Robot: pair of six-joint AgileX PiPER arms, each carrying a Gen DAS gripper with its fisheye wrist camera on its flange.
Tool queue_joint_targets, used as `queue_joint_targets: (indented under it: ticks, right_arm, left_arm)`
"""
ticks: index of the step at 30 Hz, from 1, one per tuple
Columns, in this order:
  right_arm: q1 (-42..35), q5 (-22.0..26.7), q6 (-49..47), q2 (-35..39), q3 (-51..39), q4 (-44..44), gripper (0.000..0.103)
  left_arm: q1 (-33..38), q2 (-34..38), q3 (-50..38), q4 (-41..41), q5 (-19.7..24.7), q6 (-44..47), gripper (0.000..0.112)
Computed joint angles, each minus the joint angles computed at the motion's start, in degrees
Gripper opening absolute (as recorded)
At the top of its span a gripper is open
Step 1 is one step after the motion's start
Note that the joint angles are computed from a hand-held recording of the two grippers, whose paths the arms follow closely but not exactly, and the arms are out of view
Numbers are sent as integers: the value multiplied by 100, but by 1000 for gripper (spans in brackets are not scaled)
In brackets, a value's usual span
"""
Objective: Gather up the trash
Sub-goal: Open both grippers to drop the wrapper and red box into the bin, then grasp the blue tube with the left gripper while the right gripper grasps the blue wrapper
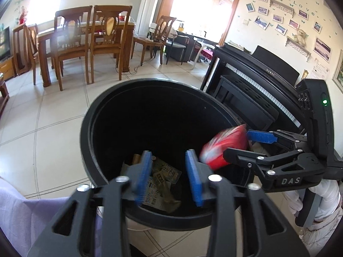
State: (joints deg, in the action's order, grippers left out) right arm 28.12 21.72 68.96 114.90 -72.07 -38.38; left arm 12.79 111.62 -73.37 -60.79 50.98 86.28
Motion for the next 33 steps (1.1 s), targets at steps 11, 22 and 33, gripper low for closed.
queue_joint_targets:
  ticks: [11,22,33]
  right_arm:
    - [76,-261,1206,-74,248,-1021,97]
    - [609,-858,3206,14,128,-2983,98]
    - [1695,-6,-1252,1413,-2734,695,98]
  left_arm:
    - [395,-735,788,-692,-115,755,93]
    - [2018,-951,693,-389,436,689,98]
    - [4086,-378,-281,-426,497,246,98]
